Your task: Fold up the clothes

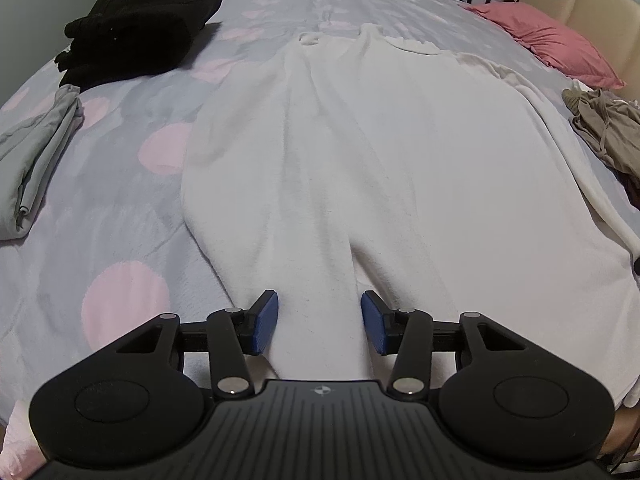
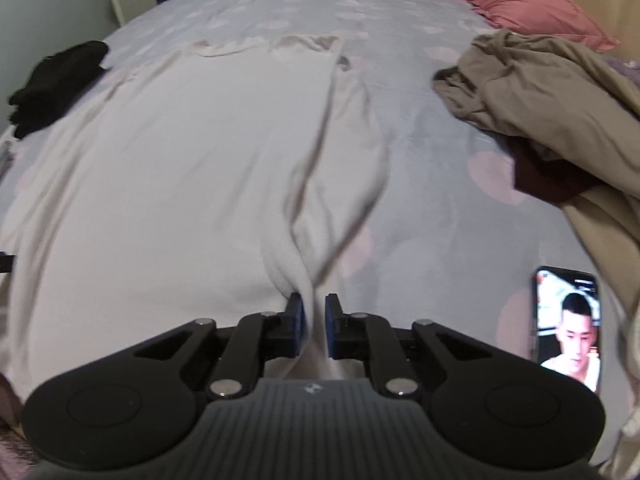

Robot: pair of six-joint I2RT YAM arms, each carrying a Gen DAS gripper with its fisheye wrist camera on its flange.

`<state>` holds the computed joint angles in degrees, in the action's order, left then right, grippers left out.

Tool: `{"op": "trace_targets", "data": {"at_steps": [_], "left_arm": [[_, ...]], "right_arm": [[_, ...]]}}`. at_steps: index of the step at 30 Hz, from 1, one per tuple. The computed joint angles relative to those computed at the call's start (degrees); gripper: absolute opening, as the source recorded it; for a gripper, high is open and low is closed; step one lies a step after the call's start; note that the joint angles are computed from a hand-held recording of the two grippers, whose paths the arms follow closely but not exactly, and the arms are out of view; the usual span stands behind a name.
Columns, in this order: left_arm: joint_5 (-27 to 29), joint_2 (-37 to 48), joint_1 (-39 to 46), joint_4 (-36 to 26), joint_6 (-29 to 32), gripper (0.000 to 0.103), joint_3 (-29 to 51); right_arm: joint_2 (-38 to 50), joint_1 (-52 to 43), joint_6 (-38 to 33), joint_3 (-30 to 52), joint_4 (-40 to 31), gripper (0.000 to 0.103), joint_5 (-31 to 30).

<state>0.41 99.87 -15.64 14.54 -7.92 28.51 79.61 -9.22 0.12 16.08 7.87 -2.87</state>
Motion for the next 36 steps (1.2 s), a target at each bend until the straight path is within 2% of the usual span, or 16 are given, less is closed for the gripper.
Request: {"op": "trace_targets", "data": {"at_steps": [6,12,18,22,25,26,28,29,34,36], "left_arm": [[-0.3,0.3,-0.1,0.4,0.5,0.044,-0.1],[-0.4,0.3,-0.3,-0.3,0.1,0.044,0.3],[0.2,0.1,0.1,-0.5,0.1,0.044,0.4],[0.8,0.1,0.6,-0.4,-0.1,0.042,0.4],[1.0,0.3,0.8,-0.5,-0.2,0.041,0.5],[1.1,0.3,0.9,-0.5,-0.3,0.041,0.6],[1.1,0.2,1.0,-0.7,-0.3,0.039,0.7],[1.2,0.2,1.2,-0.8,-0.4,0.037,0.7],[1.8,0.0,2.0,-0.7,-0.5,0.032,0.5],[1.5,-0.3,2.0,-0.7,-0.3,0.025,0.3]], "right_arm": [[-0.9,-3.5,-2.4,1.7,-0.6,0.003,1.6],[-4.3,-13.1,-10.2,9.8,-7.7,0.003,0.5],[3.8,-21.8,-16.5,22.6,-10.5,0.003,2.3],[10.8,-24.0,-16.6,28.7,-8.6,0.003,7.8],[13.9,-26.1,-15.0,30.7,-8.7,0.008,7.4],[13.5,-26.8,-14.6,29.9,-8.1,0.010,6.4],[10.9,-27.6,-14.7,25.8,-4.3,0.031,4.2],[9.1,-27.5,-15.2,23.1,-1.6,0.046,3.8],[0.5,-27.2,-17.3,9.7,9.1,0.052,0.0],[-1.4,-25.7,-15.6,6.6,9.0,0.052,-0.9]]}}
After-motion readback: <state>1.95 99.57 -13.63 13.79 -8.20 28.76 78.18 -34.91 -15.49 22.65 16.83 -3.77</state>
